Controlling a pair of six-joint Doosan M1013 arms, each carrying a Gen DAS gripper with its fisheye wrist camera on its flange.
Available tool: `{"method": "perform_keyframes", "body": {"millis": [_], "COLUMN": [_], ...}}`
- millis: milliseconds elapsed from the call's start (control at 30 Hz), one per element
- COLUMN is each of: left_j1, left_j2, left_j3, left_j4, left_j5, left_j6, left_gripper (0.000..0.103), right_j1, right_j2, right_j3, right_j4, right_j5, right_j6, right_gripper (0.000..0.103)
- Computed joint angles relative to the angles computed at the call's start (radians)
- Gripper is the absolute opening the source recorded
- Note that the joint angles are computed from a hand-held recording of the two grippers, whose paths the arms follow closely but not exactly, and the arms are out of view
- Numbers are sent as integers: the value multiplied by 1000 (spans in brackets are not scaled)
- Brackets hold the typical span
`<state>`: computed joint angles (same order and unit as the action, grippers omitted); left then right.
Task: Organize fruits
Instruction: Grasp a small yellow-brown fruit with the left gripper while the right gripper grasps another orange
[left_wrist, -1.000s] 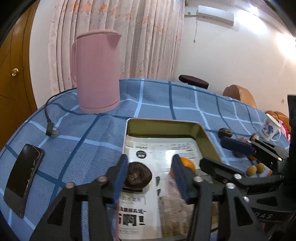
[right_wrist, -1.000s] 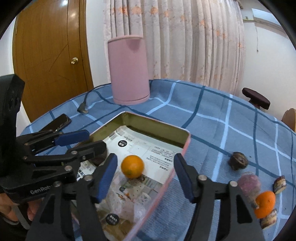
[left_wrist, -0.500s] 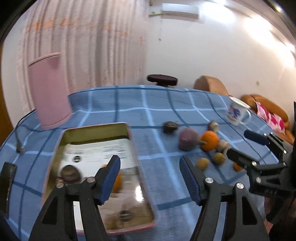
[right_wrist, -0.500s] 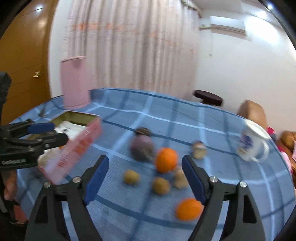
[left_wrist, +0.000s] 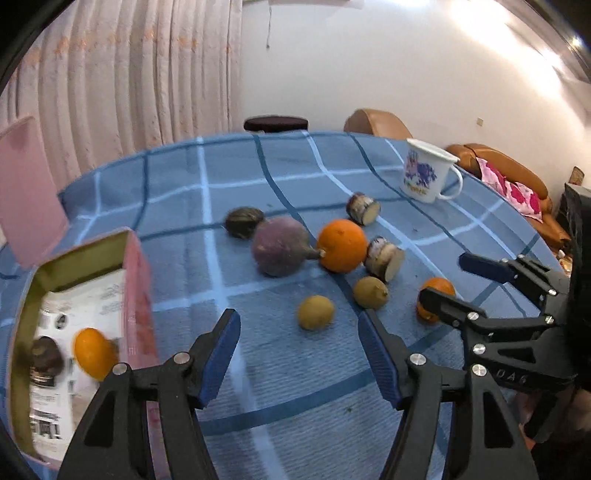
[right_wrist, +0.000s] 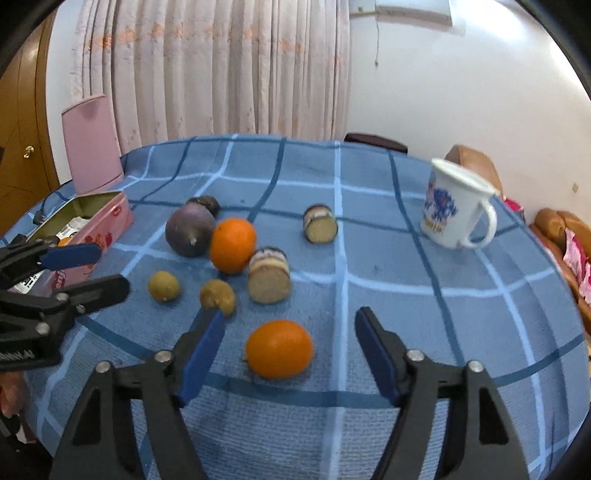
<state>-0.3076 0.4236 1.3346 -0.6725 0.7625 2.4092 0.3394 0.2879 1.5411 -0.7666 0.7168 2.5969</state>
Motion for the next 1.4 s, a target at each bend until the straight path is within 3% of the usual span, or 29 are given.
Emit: {"method": "perform_keyframes", "body": {"millis": [200,267,400,567,667,1033,1400], "left_j1": [-14,-18,-25,-26,-19,-13,-5], "left_j2": [20,25,48,65,70,73,33], "left_j3": [-27,-36,-67,-89,-96,-100,-40], "left_j4": [46,50,68,86,69,45,-40], "left_j5": [39,53,105,133,152,161,65], "left_j6": [-31,-32,-48,-80,-80,-69,27], "left_gripper": [68,66,47,43,27,26,26], "right_j1": [-5,-12,-20,-23,-20,-14,-2], "right_j2": [10,13,14,12,12,5,-19], "right_j3": [-9,-14,-18,-13,-11,3,43], "right_j4": [56,94,149,156,151,104,-16], "right_j5": [14,10,4,-10,-14,-33,-103], "right_j6": [-54,-82,-125,-125,-122,-95,18], "right_gripper": [61,50,44,44,43,43,43]}}
